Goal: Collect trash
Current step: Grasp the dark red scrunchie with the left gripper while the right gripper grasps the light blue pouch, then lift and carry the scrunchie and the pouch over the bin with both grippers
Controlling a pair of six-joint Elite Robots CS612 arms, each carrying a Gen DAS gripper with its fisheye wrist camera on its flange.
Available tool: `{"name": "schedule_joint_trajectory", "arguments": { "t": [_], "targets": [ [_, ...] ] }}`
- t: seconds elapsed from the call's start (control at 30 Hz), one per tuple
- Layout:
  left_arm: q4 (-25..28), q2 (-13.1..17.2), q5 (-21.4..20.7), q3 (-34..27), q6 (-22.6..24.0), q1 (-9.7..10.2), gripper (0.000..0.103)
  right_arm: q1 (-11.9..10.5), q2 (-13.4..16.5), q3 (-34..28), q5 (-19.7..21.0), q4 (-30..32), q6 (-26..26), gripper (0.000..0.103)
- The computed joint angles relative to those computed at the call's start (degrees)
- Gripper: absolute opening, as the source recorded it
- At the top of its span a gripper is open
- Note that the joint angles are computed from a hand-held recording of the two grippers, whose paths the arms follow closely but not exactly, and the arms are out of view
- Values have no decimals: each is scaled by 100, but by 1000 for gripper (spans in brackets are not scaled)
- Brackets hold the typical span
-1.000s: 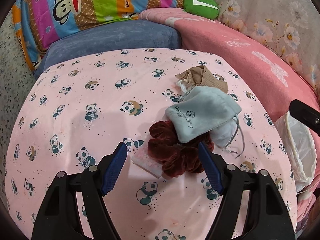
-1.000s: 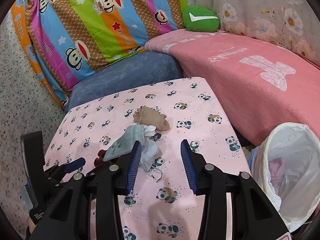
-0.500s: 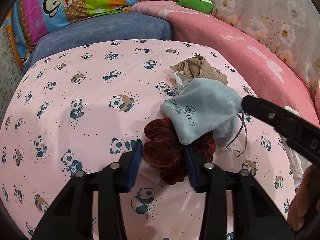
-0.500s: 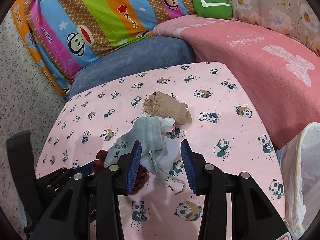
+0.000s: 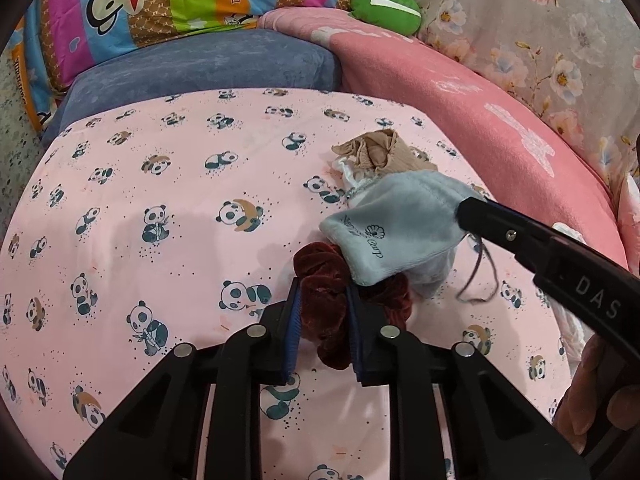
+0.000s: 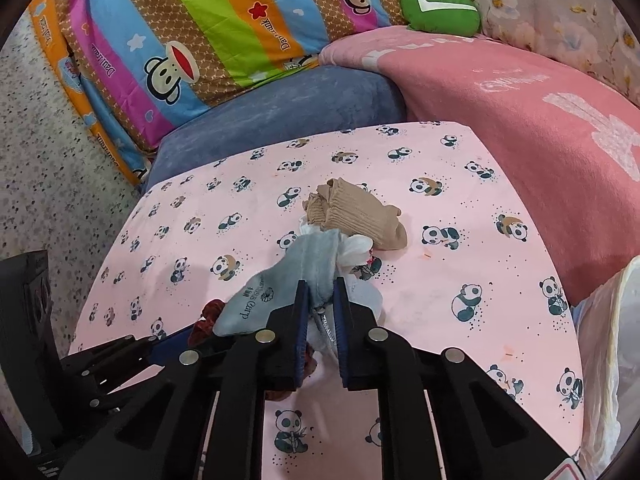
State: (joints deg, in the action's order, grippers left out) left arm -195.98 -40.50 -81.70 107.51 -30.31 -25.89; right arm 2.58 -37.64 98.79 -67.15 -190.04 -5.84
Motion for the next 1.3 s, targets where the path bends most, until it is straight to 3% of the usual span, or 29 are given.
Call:
{"name": "schedule_joint_trajectory", "arguments": {
  "t": [0.3, 0.63, 1.03, 1.3],
  "targets": [
    [-248, -209, 249, 111, 130, -131, 20, -169, -277, 310, 258, -688, 206, 11],
    [-506, -401, 288, 73, 339, -312, 20, -462, -587, 722, 193, -1444, 510, 11],
    [-575, -497, 126, -209, 658, -659, 20, -1134, -816, 1228, 205, -2093, 1073, 11],
    [-351, -442, -18, -541, 956, -945, 20, -1623, -933, 1504, 172, -2357, 1263, 11]
  ]
}}
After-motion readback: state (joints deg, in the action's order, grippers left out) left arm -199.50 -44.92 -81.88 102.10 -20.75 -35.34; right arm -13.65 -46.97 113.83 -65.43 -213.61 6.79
